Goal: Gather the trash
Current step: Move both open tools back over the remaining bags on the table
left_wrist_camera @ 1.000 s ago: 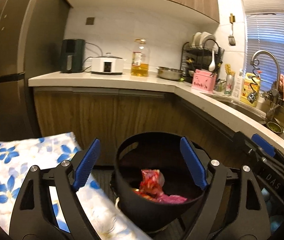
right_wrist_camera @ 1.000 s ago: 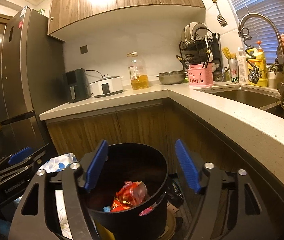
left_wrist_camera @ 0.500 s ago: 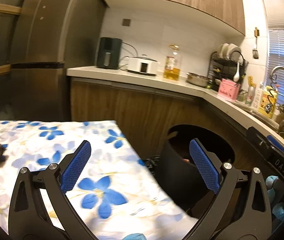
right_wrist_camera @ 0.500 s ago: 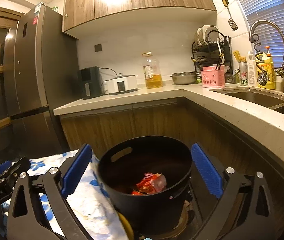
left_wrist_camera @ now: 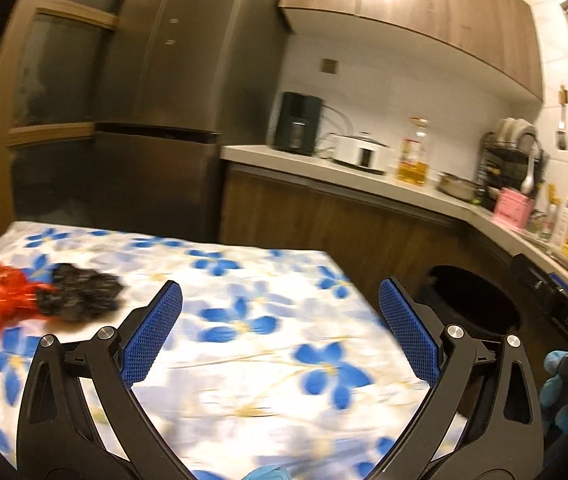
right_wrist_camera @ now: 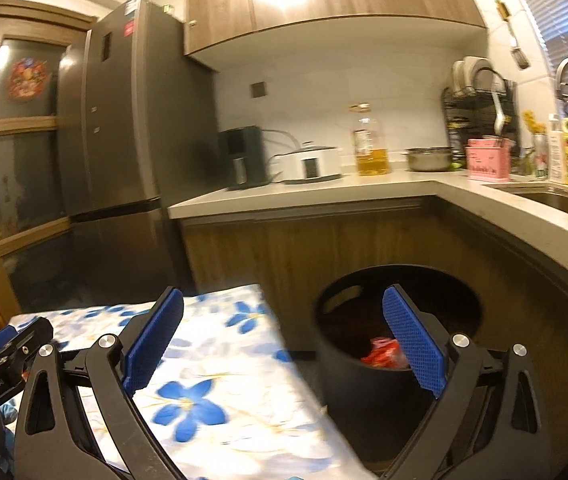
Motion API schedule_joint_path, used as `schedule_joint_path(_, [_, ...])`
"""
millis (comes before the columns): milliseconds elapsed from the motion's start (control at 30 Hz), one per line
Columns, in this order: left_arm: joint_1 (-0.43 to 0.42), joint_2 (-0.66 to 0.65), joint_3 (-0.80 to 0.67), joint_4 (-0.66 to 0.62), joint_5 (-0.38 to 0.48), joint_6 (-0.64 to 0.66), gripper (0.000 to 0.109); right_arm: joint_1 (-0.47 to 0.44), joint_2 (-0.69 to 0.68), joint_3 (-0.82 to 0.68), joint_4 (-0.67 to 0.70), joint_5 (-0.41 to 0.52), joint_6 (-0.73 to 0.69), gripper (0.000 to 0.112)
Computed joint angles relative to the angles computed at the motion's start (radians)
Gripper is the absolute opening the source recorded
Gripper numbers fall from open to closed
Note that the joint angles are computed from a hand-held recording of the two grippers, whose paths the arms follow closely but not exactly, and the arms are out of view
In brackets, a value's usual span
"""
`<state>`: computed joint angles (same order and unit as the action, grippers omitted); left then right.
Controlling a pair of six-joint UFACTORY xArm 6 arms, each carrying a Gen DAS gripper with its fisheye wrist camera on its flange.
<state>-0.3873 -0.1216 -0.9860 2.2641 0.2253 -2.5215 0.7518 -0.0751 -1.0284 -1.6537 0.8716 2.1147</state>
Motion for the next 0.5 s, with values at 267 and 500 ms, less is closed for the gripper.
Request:
schedule_joint_path(267, [0.138,-0.13,0.16,-0.082,0.056,0.09,0.097,0.039,0.205,-0.227,-0.026,-0.127,-0.034,0.096])
schedule_joint_path(500, [0.279,-0.17,0.219,-0.08,0.066,0.098,0.097,0.051,0.403,-0.463,0.03,-0.271,-0.132,0.096])
